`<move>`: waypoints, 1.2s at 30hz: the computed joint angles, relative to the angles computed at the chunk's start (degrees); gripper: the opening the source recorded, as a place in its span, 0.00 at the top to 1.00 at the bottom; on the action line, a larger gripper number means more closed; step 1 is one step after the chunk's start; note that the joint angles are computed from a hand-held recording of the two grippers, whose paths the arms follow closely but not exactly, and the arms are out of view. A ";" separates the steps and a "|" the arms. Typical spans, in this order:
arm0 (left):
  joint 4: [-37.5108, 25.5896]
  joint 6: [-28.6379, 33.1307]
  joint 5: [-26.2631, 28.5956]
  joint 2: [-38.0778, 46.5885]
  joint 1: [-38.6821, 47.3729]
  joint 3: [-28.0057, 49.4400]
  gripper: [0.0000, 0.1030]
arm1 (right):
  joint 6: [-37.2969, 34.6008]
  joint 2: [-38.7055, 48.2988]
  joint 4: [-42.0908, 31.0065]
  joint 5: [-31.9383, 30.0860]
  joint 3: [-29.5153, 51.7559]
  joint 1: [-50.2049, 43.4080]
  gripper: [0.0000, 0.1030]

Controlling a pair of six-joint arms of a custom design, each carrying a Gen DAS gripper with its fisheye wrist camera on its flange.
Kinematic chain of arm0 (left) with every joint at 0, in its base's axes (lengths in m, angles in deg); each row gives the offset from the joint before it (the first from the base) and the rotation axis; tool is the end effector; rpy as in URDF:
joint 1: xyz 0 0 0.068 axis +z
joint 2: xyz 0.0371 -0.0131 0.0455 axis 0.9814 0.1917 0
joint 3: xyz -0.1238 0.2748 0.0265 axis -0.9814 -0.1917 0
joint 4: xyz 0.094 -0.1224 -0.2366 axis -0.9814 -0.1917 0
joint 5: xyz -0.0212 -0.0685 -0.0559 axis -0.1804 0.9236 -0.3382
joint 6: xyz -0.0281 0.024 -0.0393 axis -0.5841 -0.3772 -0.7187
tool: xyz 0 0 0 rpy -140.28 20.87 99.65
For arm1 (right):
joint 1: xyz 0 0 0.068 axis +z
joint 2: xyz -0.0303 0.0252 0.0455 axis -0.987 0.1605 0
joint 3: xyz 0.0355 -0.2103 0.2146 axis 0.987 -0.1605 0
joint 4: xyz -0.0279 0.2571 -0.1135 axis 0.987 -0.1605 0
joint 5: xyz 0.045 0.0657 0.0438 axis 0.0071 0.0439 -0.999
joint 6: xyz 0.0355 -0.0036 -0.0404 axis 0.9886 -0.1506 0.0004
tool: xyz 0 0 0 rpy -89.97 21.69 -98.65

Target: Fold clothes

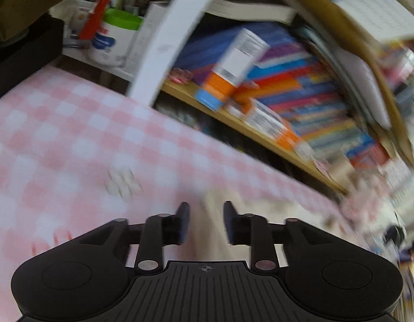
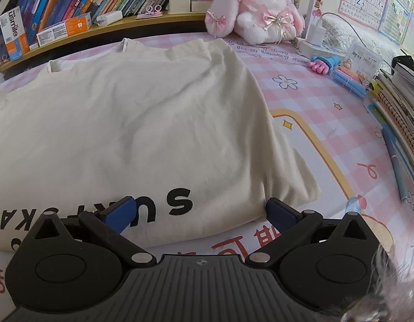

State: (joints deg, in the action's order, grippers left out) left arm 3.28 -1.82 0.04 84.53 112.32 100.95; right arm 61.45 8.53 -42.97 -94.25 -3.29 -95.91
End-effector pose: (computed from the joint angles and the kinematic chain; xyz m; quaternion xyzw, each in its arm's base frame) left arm 0.2483 0.1359 0.1421 -0.1433 0.8798 -0.2195 0.3965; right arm 0.1360 -0.0336 0.1070 0.0337 0.9449 -0.0299 0.3244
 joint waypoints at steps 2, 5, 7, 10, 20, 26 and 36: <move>-3.52 3.42 1.11 -5.57 0.28 -4.43 0.56 | -0.62 0.59 -0.01 -0.53 0.29 -0.45 0.00; -9.31 6.89 0.21 -15.41 -1.27 -10.93 0.49 | -2.06 2.00 -0.04 -1.73 1.06 -1.48 0.00; -11.85 6.43 -2.41 -22.82 -4.13 -14.95 0.42 | -3.10 3.02 -0.23 -2.25 1.72 -1.86 0.00; -16.46 1.26 -8.43 -35.81 -10.96 -19.89 0.36 | -6.18 4.29 -1.31 -3.81 2.97 -3.04 0.00; -27.05 -32.23 -52.50 -49.21 -56.62 -22.99 0.27 | -29.54 1.03 -5.39 -20.85 5.00 -25.01 0.00; -28.20 -44.62 -61.11 -42.23 -66.15 -21.05 0.27 | -39.04 13.98 -8.75 -25.56 12.15 -36.26 0.25; -28.82 -49.95 -66.33 -32.52 -71.75 -17.65 0.21 | -54.15 24.72 -29.20 -36.80 25.18 -46.00 0.90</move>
